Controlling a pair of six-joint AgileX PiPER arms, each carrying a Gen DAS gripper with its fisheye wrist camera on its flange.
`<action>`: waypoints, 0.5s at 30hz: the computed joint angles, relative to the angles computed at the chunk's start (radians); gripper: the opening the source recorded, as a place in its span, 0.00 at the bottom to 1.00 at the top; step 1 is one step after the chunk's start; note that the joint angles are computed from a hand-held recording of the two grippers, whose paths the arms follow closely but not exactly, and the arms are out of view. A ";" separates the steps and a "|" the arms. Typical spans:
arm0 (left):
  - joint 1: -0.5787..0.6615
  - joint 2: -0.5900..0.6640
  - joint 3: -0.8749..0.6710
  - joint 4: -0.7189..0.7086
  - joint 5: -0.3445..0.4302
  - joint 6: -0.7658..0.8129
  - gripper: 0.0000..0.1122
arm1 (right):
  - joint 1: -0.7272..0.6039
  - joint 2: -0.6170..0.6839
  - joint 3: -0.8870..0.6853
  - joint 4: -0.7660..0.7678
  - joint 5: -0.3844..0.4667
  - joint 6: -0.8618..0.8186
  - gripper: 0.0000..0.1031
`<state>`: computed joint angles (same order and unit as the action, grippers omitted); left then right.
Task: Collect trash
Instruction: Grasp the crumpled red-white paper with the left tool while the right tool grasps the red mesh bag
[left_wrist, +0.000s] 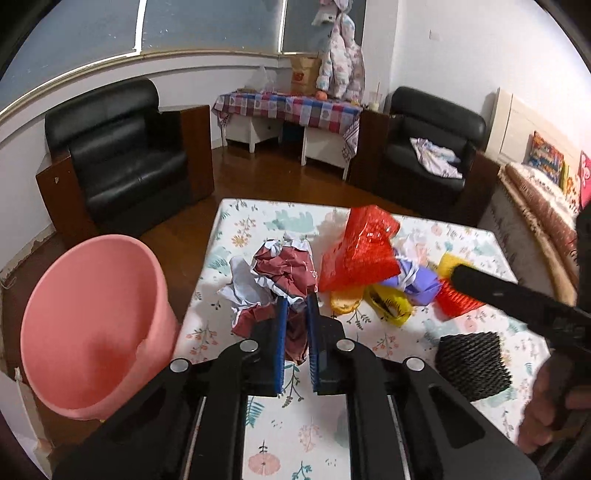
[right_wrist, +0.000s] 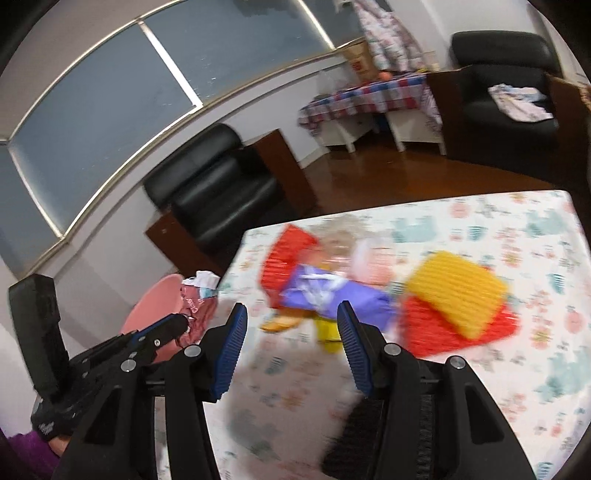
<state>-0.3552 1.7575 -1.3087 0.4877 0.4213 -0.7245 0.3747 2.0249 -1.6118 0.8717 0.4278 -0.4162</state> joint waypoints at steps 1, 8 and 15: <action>0.002 -0.017 0.012 -0.004 -0.005 0.003 0.09 | 0.010 0.026 -0.043 -0.026 0.014 0.031 0.47; 0.026 -0.090 0.090 -0.010 -0.052 0.010 0.09 | 0.051 0.179 -0.301 -0.282 0.108 0.335 0.36; 0.062 -0.130 0.143 -0.076 -0.097 0.079 0.09 | 0.087 0.275 -0.457 -0.462 0.172 0.531 0.17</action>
